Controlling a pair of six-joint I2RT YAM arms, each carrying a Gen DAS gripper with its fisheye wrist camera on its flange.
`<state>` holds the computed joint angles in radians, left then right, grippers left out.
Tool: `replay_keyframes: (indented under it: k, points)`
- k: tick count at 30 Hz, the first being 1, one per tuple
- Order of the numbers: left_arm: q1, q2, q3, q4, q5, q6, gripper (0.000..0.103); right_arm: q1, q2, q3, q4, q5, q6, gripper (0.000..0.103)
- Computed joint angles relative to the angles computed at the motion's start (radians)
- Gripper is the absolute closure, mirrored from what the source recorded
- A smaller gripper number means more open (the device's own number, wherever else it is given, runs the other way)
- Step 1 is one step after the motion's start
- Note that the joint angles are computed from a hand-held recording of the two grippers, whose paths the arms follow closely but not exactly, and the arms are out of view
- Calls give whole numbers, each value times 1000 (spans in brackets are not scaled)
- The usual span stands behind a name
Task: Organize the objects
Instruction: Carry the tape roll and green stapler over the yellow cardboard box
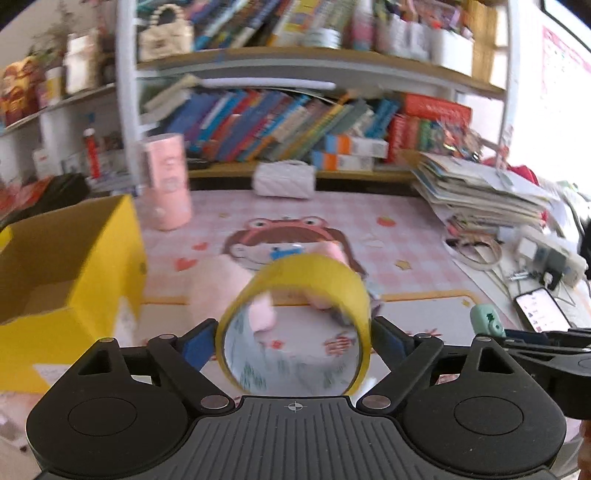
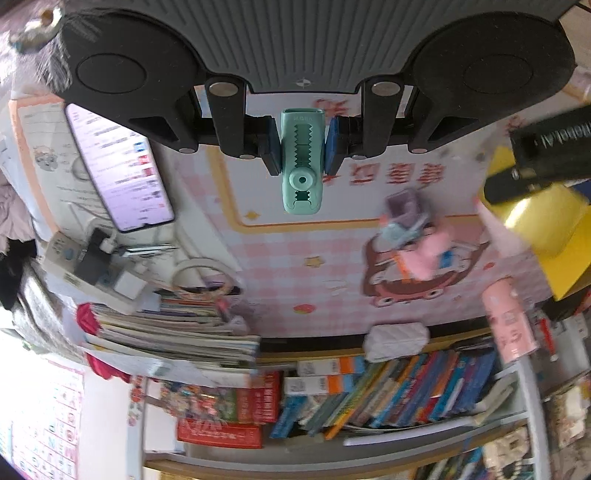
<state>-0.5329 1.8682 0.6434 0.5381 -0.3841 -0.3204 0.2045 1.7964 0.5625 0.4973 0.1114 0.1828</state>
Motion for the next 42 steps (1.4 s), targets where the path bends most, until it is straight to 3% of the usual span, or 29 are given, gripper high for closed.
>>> replay_keyframes:
  k: [9,14,23,30,36,42]
  points:
    - [154,-217,-283,83,75,36,16,277,-32,21,-88,113,117,80]
    - [341,-378,-436,117,243,57,17,447,-8,84,-179,169,213,80]
    - [638,-661,-573,-32,412,199,17,673,33,182,-273,261,322,80]
    - [935,-846,-624,-204,608,363,17,803,95,262,-330,292,400,80]
    - [1149,-938,-629,-304,771,494,17,882,133,323,-364,327,453,80]
    - [1294,-913,-611,-321,890,592,17,931,164,383,-401,363,485,80]
